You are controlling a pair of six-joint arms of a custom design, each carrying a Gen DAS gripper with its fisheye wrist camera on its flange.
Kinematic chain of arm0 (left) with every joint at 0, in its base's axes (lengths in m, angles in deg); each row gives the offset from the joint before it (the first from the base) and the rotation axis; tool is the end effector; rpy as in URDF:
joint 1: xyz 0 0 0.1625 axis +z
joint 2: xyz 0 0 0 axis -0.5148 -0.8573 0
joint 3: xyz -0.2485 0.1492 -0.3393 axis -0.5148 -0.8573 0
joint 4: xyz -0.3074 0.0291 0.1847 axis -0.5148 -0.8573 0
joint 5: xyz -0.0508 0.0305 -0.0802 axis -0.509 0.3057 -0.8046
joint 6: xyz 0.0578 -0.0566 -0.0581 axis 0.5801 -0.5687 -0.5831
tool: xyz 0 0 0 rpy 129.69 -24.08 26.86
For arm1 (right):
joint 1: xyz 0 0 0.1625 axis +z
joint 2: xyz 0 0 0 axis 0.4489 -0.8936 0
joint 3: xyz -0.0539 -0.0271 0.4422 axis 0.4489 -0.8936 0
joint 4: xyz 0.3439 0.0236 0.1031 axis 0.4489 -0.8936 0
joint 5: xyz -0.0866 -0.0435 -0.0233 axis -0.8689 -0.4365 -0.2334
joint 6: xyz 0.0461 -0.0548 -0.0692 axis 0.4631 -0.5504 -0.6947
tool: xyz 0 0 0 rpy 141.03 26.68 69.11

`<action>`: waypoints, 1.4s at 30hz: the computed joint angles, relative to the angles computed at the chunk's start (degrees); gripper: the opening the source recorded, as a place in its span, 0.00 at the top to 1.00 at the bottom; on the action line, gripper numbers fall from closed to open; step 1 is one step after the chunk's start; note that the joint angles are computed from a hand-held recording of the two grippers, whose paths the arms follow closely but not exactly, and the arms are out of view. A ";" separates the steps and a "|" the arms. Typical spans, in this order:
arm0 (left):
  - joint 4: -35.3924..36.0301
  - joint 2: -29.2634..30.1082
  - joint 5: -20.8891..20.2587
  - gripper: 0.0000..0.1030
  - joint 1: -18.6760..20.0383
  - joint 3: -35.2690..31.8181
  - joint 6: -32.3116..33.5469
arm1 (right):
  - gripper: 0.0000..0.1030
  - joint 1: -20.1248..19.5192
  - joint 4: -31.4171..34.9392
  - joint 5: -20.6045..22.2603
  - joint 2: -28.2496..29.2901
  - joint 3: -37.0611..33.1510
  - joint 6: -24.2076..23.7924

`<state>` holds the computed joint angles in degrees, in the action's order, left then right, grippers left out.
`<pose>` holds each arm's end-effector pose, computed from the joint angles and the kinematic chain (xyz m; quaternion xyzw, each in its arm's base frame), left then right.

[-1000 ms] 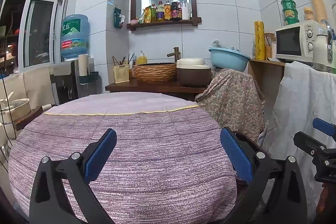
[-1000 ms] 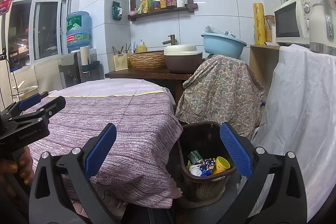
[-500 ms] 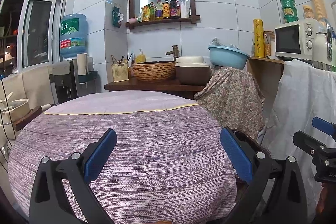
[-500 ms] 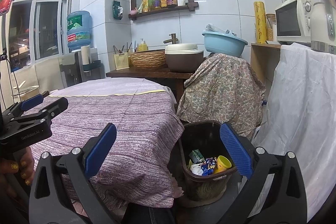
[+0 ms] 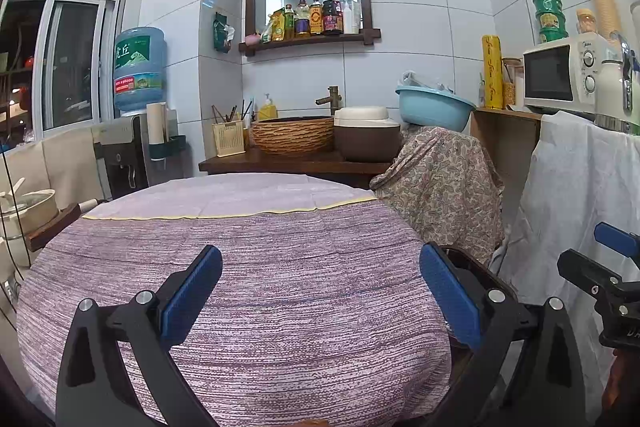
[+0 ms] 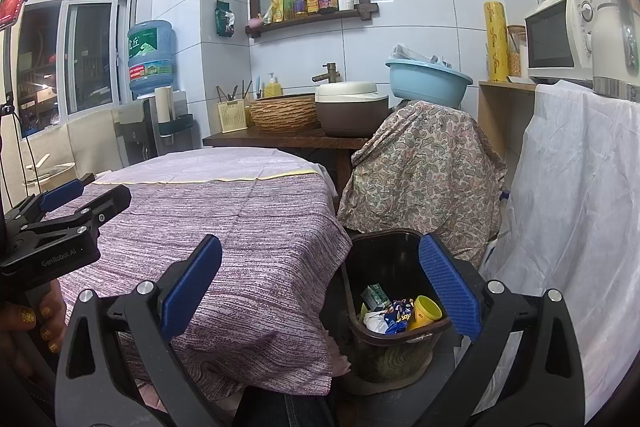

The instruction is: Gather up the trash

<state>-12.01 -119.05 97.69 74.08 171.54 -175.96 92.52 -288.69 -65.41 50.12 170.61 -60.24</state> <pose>-0.2070 -0.5056 0.3704 0.1328 0.7026 -0.5708 0.4036 0.4194 -0.5506 0.1412 0.3438 -0.8081 0.4519 0.1566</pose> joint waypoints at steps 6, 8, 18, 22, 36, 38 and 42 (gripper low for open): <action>0.66 0.28 -0.05 0.05 0.08 -0.20 -0.48 | 0.05 0.08 0.06 -0.15 0.04 -0.03 0.14; 0.71 0.28 0.04 0.05 0.08 -0.21 -0.59 | 0.05 0.00 0.03 -0.01 -0.01 -0.02 0.09; 1.58 0.20 0.49 0.05 0.28 -0.11 -1.73 | 0.05 -0.01 -0.32 0.02 0.29 0.23 0.86; 2.19 0.31 0.43 0.05 0.31 -0.25 -2.01 | 0.05 -0.08 -0.43 0.06 0.22 0.31 0.86; 2.34 0.37 0.37 0.05 0.29 -0.38 -2.03 | 0.05 0.05 -0.33 -0.04 0.21 0.40 1.16; 2.30 0.31 0.34 0.05 0.26 -0.29 -2.12 | 0.05 0.04 -0.34 -0.02 0.19 0.41 1.14; 2.64 0.43 0.46 0.05 0.41 -0.42 -2.36 | 0.05 0.06 -0.19 -0.06 0.22 0.38 1.22</action>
